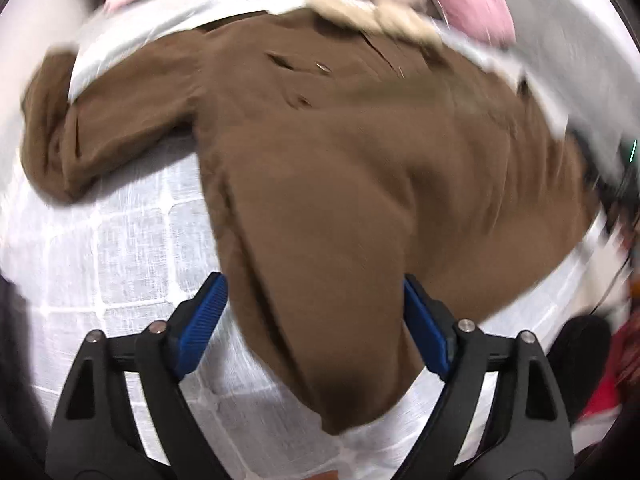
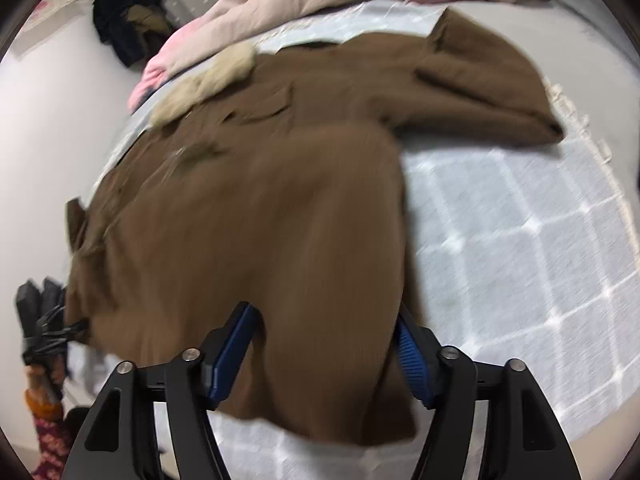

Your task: Fold large clothes

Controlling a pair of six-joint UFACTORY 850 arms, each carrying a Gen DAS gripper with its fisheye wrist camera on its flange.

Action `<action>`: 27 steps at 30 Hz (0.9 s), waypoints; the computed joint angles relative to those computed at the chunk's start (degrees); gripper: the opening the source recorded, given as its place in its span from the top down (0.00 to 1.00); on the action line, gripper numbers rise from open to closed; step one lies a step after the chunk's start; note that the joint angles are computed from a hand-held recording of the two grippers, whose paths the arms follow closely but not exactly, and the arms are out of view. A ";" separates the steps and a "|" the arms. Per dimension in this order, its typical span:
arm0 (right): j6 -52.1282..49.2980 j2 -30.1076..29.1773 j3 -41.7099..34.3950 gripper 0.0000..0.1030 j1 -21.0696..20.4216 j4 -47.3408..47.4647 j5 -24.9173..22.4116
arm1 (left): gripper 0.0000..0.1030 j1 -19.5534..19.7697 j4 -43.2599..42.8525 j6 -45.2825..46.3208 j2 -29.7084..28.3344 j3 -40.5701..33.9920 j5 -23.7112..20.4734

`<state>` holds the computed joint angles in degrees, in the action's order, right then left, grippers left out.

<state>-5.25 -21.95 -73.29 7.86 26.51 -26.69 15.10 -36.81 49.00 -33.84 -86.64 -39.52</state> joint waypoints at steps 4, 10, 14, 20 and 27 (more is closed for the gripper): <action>-8.82 -1.44 -2.51 0.29 -3.30 14.83 -1.55 | 0.16 1.50 -5.63 -2.40 -4.17 -7.18 -6.49; 3.11 -7.06 -11.77 0.28 -2.80 10.64 -2.76 | 0.16 0.65 -3.14 -21.83 -14.83 -23.16 -14.38; 18.47 -12.55 -18.01 0.34 -2.17 -0.23 -7.84 | 0.64 -0.74 4.14 -34.81 -18.49 -27.34 -16.62; 11.91 -4.18 -7.36 0.90 -2.03 2.63 -1.78 | 0.88 0.16 -2.61 -20.93 -3.72 -8.66 -4.75; 6.43 11.69 7.23 0.91 -0.88 1.72 4.24 | 0.88 3.25 -13.05 -0.60 12.38 9.81 -1.22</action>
<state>1.18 -10.26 -66.06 6.99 28.23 -22.46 18.35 -49.86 48.40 -21.46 -76.83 -40.73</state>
